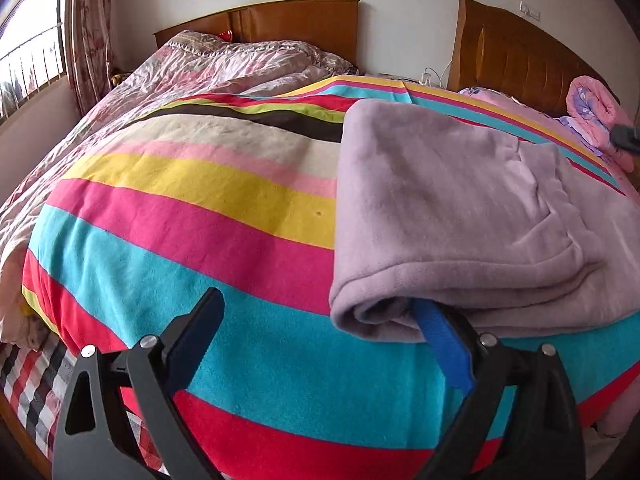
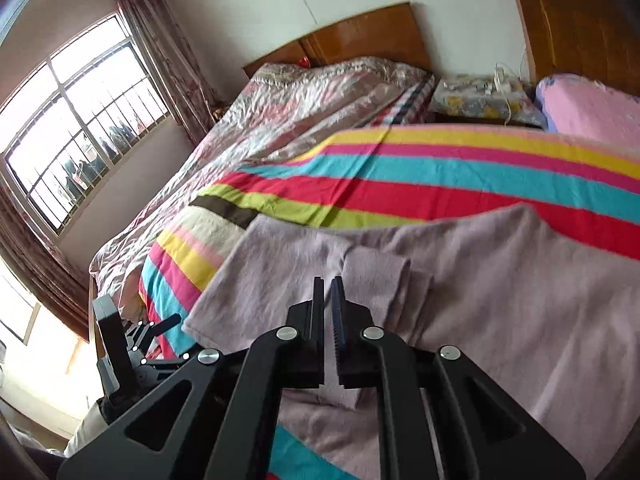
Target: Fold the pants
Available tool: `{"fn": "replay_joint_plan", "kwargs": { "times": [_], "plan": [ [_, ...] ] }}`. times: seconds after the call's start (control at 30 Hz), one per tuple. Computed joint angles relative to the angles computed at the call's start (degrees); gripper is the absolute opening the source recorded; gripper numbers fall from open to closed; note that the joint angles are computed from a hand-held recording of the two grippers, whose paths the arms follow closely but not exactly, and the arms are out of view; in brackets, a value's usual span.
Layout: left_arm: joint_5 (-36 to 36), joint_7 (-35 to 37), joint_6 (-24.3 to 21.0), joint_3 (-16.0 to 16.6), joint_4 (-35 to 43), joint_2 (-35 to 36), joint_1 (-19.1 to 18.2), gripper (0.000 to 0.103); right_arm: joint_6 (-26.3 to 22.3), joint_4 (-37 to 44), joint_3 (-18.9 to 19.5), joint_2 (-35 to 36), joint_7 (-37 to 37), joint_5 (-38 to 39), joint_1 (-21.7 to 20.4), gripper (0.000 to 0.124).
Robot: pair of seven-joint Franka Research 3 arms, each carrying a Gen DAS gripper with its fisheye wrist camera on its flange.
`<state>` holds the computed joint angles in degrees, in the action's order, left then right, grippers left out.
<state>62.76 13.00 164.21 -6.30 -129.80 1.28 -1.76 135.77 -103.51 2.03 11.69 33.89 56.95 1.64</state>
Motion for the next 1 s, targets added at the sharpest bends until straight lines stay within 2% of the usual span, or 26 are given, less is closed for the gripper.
{"fn": "replay_joint_plan", "kwargs": {
  "times": [0.17,0.3,0.33,0.37,0.4,0.43,0.47,0.5,0.67,0.73,0.77,0.8,0.83,0.9,1.0],
  "plan": [
    [2.3,-2.3,0.0,0.2,0.2,0.2,0.0,0.096,-1.6,-3.3,-1.5,2.9,9.0,-5.6,-0.5,0.018],
    [3.5,-3.5,-0.6,-0.1,0.5,0.3,-0.3,0.096,-4.9,-2.6,-1.0,5.5,10.1,-1.4,-3.7,0.024],
    [3.6,-3.8,-0.5,-0.1,0.6,0.4,-0.3,0.096,-6.6,-1.6,-1.0,6.1,9.7,-0.2,-4.4,0.054],
    [3.7,-4.2,-0.2,0.0,0.5,0.4,-0.3,0.097,-11.6,-0.4,0.6,7.4,5.5,5.0,-7.1,0.073],
    [3.8,-4.6,0.0,0.1,0.5,0.4,-0.3,0.098,-14.7,0.0,1.4,8.0,1.5,8.3,-8.5,0.090],
    [3.9,-4.7,0.3,0.2,0.3,0.4,-0.2,0.098,-14.5,-0.4,1.1,7.4,-0.7,7.8,-7.9,0.092],
    [3.9,-4.8,0.7,0.3,0.2,0.4,-0.1,0.099,-12.6,-1.0,0.7,6.7,-0.7,5.9,-6.6,0.092],
    [4.0,-5.0,1.0,0.4,0.0,0.3,0.0,0.099,-12.8,-0.9,0.6,6.8,-0.6,5.8,-6.4,0.092],
    [5.6,-6.2,1.2,0.3,0.2,0.4,0.1,0.099,-16.5,3.3,0.2,9.5,3.8,2.8,-6.0,0.093],
    [6.3,-7.1,1.3,0.4,0.4,0.6,0.1,0.099,-17.4,5.0,0.8,10.5,4.5,2.0,-5.6,0.075],
    [6.4,-7.3,1.5,0.5,0.5,0.8,0.2,0.099,-16.8,5.7,1.1,11.2,4.8,1.4,-5.0,0.070],
    [6.2,-7.3,1.5,0.5,0.4,0.7,0.2,0.099,-15.8,6.1,1.3,11.6,5.1,1.2,-4.6,0.055],
    [5.7,-6.8,1.4,0.5,0.4,0.7,0.2,0.099,-15.0,6.4,1.4,12.0,5.4,1.0,-4.4,0.034],
    [5.0,-5.7,1.0,0.3,0.3,0.5,0.1,0.099,-14.0,6.2,1.7,12.2,5.8,0.9,-4.5,0.027],
    [4.2,-3.6,-1.4,0.0,0.9,0.5,-0.3,0.100,-7.8,1.3,2.0,7.8,1.3,3.4,-4.2,0.023]
  ]
}}
